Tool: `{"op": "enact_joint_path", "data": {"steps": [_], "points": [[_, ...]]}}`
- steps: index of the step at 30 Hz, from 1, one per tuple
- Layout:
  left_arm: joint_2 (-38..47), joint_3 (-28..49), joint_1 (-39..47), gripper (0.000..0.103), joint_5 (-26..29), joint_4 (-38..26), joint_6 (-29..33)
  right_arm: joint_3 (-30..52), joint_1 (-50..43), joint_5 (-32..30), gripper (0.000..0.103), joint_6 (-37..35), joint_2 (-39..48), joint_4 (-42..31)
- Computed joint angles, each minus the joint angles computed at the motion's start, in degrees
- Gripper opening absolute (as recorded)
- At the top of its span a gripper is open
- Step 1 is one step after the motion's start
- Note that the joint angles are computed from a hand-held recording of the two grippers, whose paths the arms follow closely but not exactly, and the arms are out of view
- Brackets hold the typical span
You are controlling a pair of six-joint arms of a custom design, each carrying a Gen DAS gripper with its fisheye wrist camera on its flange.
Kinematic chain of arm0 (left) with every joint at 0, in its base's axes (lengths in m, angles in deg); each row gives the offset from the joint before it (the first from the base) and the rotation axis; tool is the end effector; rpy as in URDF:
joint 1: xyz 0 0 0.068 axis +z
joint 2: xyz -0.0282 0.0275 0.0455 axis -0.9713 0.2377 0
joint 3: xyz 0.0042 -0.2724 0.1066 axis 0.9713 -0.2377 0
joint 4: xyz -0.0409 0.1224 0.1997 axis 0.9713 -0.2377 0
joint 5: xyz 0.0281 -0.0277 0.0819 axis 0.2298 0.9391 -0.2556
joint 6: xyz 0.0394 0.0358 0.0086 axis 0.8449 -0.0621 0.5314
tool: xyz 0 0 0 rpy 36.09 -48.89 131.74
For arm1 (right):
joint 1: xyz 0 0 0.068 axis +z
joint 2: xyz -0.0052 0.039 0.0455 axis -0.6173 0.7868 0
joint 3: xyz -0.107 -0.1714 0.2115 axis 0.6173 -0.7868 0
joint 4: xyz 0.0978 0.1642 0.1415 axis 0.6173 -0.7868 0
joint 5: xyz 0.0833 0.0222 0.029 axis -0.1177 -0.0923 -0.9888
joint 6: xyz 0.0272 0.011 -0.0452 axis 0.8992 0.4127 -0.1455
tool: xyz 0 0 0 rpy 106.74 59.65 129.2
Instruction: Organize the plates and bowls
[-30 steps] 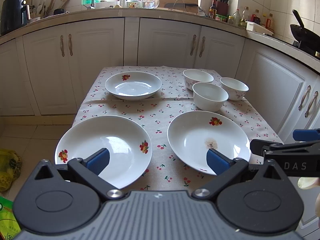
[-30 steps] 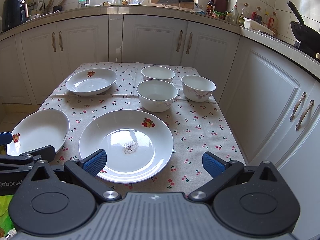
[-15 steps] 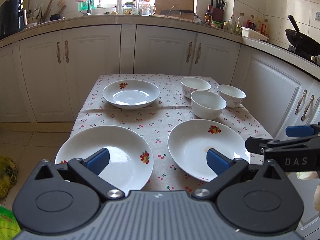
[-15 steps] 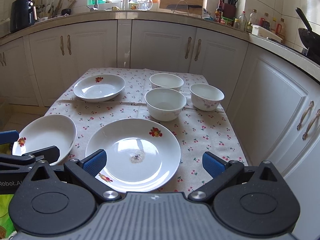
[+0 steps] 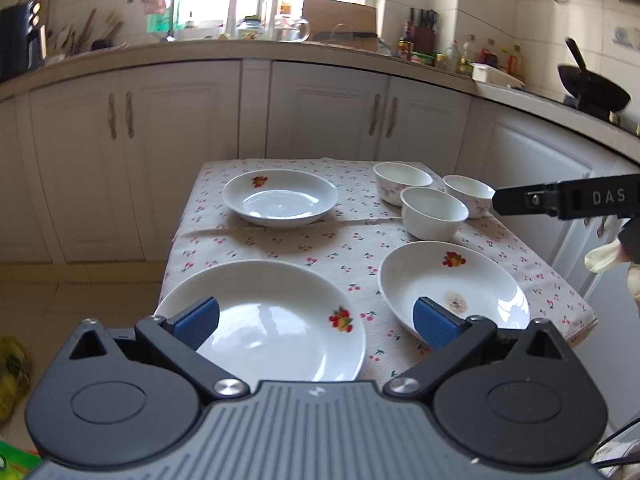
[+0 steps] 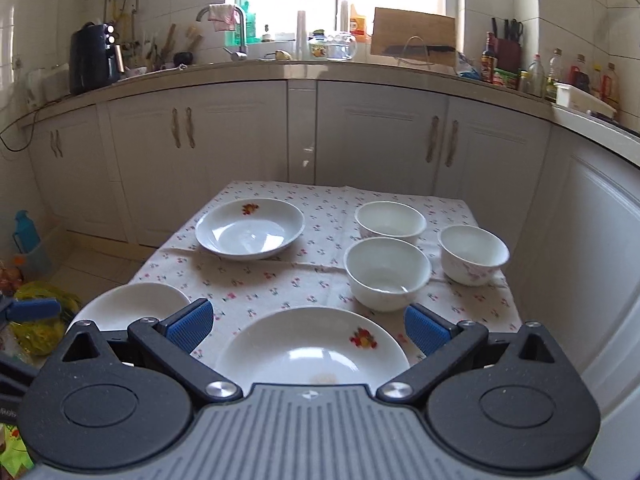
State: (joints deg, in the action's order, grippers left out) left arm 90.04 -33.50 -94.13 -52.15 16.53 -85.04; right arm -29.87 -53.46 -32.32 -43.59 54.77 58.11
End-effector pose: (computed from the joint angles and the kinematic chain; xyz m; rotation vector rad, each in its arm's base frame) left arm 0.3094 -0.1027 0.1179 0.2924 2.1204 -0.3155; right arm 0.3201 -0.0758 0.1645 -0.1292 2.1433 0.0821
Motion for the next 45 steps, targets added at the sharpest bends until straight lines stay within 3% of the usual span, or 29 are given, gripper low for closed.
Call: {"op": "enact_joint_path", "data": {"steps": [10,15,20,31,39,45], "points": [[5.4,-6.9,7.7,0.102,3.0,13.3,4.7,10.5,6.4,-5.7,0.103,-3.7,8.1,-5.0],[8.4,-5.7,11.6,0.102,6.3,8.3,9.2,18.5,9.8,-8.5,0.103,-6.2,13.9,-12.3],[11.2,-5.5,14.4,0.102,12.9,7.9,15.3,29.4,11.7,-11.4,0.103,-8.7,21.1,-25.3],[15.0,2.4,16.2,0.102,19.7,-0.4,23.9,46.1,14.1,-9.1,0.102,-10.8,31.8,-40.6],[15.4,5.8,16.5,0.101,21.5,-4.9,28.2,60.6,14.0,-10.8,0.088,-10.9,40.1,-52.8],[15.4,7.2,16.8,0.098,22.3,-6.9,29.1,66.5,14.2,-11.8,0.077,-11.8,43.3,-58.7]]}}
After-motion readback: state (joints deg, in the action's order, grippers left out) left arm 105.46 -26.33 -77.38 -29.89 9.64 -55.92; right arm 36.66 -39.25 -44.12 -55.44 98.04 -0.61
